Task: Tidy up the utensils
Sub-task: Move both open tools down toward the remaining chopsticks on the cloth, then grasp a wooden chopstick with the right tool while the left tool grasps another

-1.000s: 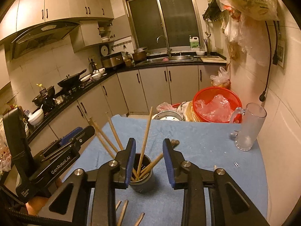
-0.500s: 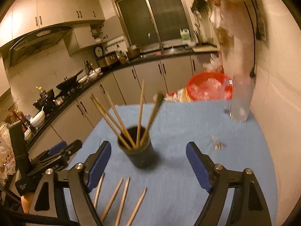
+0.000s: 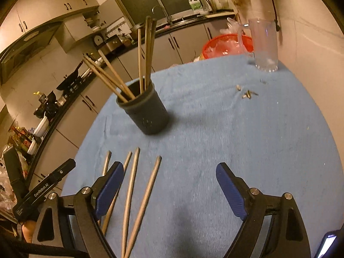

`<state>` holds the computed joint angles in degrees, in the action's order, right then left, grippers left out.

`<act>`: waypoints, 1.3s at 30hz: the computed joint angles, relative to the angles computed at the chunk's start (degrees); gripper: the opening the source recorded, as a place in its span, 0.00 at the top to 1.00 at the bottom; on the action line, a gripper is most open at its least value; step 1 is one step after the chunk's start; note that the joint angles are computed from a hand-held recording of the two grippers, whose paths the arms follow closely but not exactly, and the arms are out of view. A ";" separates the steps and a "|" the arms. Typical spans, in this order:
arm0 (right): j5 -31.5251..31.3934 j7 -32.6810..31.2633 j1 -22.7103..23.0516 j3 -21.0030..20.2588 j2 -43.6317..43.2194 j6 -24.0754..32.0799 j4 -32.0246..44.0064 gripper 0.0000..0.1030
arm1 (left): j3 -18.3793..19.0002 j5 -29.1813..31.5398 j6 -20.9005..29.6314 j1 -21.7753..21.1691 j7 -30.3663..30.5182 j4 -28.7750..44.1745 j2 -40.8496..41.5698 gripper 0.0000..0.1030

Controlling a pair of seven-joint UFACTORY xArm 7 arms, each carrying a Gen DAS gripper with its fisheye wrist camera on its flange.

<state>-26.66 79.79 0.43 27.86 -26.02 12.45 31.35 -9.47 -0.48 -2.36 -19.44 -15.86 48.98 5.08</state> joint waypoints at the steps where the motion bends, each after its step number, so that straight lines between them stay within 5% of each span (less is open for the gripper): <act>1: 0.15 -0.05 0.19 -0.07 0.22 0.07 0.11 0.12 | 0.01 0.01 0.15 -0.06 -0.14 -0.13 -0.03 0.17; 12: 1.06 -1.46 2.20 -1.60 2.54 -0.30 1.01 0.12 | -2.06 -4.10 1.07 1.29 3.07 -0.26 -0.02 0.17; 18: 3.18 -5.29 5.50 -5.40 6.66 -1.84 2.19 0.32 | 2.06 2.44 3.49 -1.67 -2.12 2.57 2.09 0.17; 20: 6.15 -8.47 8.28 -8.28 8.74 -2.33 2.67 0.47 | 2.98 4.63 6.54 -2.20 -3.26 5.12 3.47 0.17; 23: 13.20 -15.58 13.66 -13.61 12.14 -3.26 3.94 0.57 | -1.63 -1.64 13.23 1.73 3.56 10.64 6.40 0.17; 26: 20.92 -21.83 17.30 -17.41 15.23 -3.37 5.90 0.59 | -2.69 -5.32 18.45 2.42 6.70 16.12 9.20 0.18; 31: 29.75 -30.25 19.06 -19.45 21.14 0.45 12.11 0.65 | -2.26 -5.92 26.61 0.91 9.71 24.65 13.99 0.37; 39: 27.54 -31.23 18.01 -19.30 29.87 7.73 21.37 0.71 | -0.92 -5.02 34.37 -1.16 8.71 33.99 20.45 0.45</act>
<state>0.88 48.56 18.45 8.55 3.85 20.18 52.72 -10.39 -5.50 32.00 -20.60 -7.15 82.97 25.53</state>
